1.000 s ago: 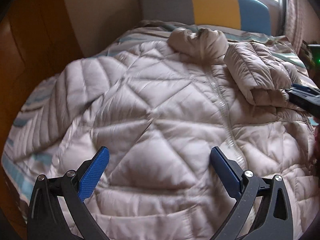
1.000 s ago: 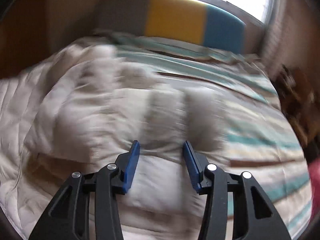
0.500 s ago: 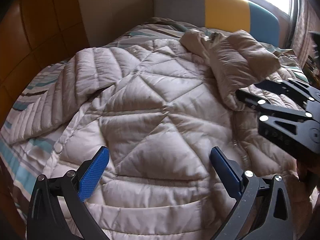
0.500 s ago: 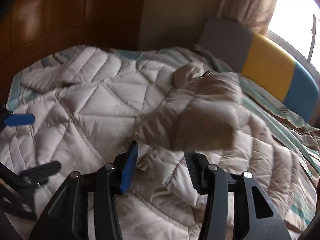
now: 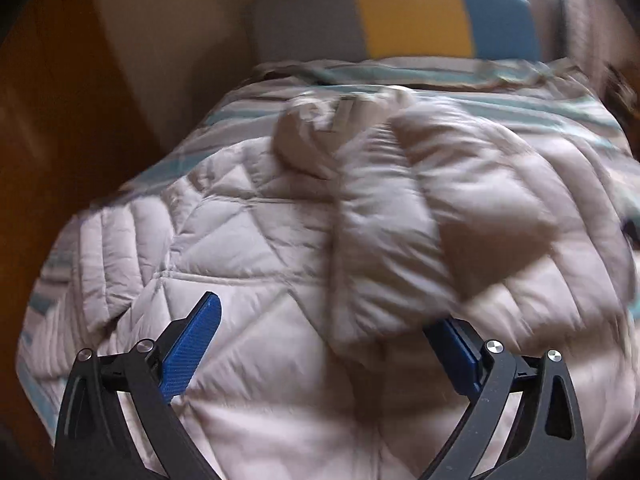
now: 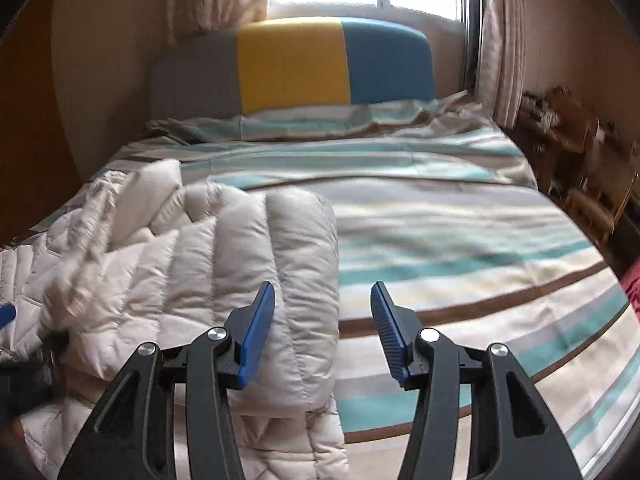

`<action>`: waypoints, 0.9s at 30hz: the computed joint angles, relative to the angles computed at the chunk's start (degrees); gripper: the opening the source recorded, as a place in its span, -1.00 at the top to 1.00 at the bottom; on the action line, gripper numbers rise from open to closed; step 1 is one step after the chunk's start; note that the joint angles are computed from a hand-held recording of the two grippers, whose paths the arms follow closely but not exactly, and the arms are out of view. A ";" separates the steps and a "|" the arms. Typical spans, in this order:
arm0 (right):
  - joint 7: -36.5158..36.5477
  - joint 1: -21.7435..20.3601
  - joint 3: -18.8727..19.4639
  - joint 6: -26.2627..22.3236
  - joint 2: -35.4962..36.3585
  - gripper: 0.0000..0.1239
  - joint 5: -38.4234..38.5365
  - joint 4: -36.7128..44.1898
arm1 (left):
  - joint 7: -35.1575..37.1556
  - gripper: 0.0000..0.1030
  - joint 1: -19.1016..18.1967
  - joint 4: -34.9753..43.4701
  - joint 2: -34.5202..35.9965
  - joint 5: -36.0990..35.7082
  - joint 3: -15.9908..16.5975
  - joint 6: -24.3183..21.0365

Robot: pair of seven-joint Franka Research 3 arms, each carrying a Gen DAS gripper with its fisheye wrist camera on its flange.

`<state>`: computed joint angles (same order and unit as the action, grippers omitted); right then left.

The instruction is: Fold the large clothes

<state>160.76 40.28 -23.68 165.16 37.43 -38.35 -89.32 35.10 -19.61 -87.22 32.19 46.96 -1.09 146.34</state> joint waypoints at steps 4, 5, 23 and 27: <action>-1.52 0.20 -0.47 1.82 0.01 0.19 -0.67 -0.63 | -11.10 -0.91 1.09 -4.27 -3.24 0.64 2.83 1.49; -1.71 0.62 -0.55 1.59 0.56 0.19 -0.61 0.01 | -13.64 -0.91 2.23 -6.27 -4.53 0.13 2.92 2.10; -27.48 -11.23 14.56 -8.16 13.84 0.34 22.30 21.05 | 0.37 -0.91 2.84 11.15 8.59 -1.91 0.54 -3.00; -27.69 -9.70 11.78 -8.21 16.03 0.33 24.14 22.76 | 1.01 -0.94 3.03 10.34 10.74 -2.98 1.97 1.64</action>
<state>133.07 30.58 -11.90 156.94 53.46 -14.22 -66.57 36.11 -16.58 -76.88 42.93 43.98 0.89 147.98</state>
